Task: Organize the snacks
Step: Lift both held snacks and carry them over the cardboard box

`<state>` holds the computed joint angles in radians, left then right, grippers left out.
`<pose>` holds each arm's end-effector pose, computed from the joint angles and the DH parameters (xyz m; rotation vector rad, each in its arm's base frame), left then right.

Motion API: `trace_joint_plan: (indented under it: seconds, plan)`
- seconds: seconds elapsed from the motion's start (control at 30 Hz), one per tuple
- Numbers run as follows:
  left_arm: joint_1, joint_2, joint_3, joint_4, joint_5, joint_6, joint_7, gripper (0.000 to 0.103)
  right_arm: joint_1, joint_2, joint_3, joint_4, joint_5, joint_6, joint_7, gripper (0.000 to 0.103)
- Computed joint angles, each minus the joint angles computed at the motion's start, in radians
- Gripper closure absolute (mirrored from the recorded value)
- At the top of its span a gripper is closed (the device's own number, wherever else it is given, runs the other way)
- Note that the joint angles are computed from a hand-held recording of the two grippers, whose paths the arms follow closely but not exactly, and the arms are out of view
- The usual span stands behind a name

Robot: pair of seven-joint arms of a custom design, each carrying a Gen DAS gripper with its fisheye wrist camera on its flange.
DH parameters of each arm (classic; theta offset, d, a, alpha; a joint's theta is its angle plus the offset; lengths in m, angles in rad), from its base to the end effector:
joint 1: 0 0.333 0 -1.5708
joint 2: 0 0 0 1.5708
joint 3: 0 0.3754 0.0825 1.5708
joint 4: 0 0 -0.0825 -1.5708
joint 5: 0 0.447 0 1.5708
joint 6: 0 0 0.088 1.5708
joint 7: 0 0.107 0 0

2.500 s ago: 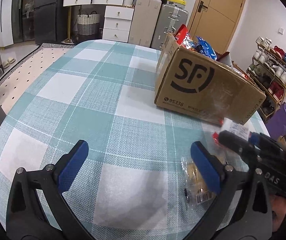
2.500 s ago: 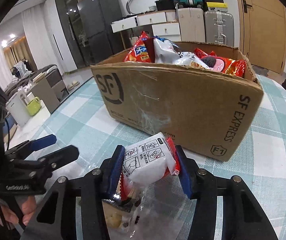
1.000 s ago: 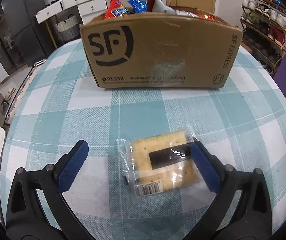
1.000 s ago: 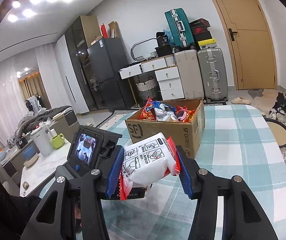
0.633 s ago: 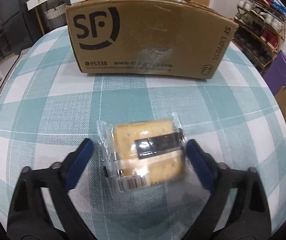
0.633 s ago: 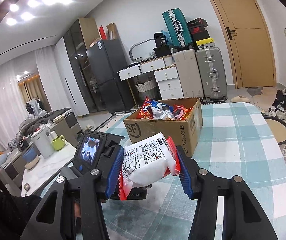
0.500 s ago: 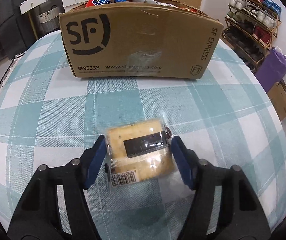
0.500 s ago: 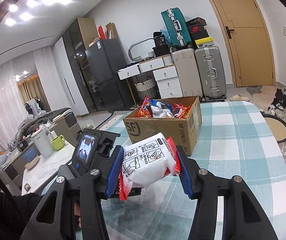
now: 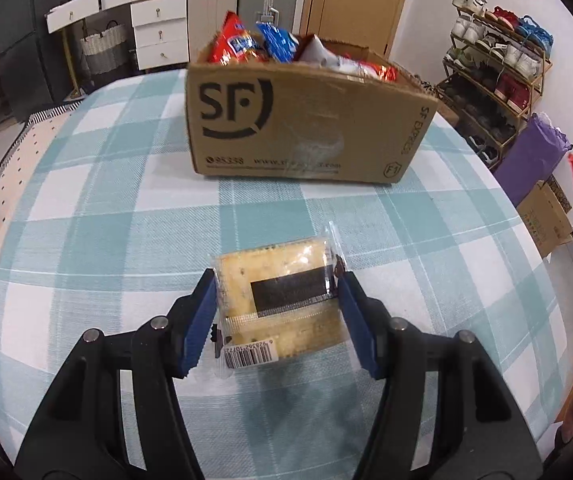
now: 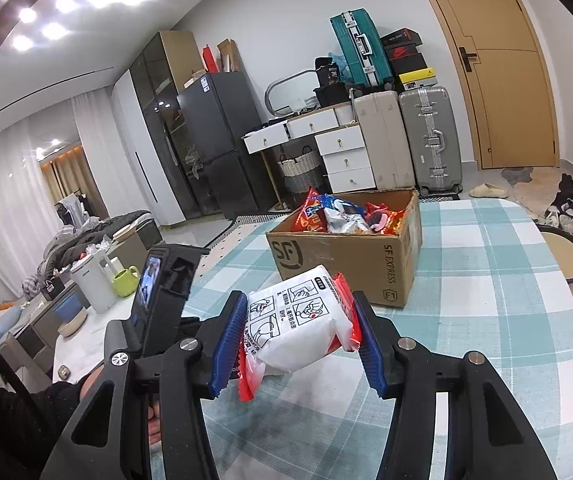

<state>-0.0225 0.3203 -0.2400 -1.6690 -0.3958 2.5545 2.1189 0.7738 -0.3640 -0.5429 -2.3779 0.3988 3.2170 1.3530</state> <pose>0.7488 -0.1718 0.5185 -1.4063 2.3942 -0.9162 0.5296 0.0510 0.5962 -1.3980 1.4817 -0.5684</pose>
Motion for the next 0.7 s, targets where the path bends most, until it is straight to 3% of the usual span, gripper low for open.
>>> trace_joint_plan:
  seconds: [0.13,0.27,0.47,0.53,0.7]
  plan:
    - [0.023,-0.023,-0.006,0.007,-0.033,0.011,0.051,0.045,0.134,-0.008,-0.119,0.051,0.045,-0.031,-0.054,0.051]
    - [0.032,-0.033,-0.003,0.038,-0.052,0.037,0.095,0.045,0.221,0.005,-0.203,0.128,0.110,-0.071,-0.126,0.051]
    - [0.026,-0.024,0.004,0.123,-0.031,0.058,0.119,0.045,0.305,0.045,-0.284,0.264,0.203,-0.147,-0.237,0.051]
    - [0.024,-0.014,0.001,0.162,-0.021,0.058,0.130,0.045,0.295,0.075,-0.281,0.314,0.214,-0.184,-0.261,0.051]
    - [0.012,0.043,-0.002,0.305,0.012,0.010,0.109,0.045,0.340,0.150,-0.348,0.454,0.329,-0.281,-0.370,0.051]
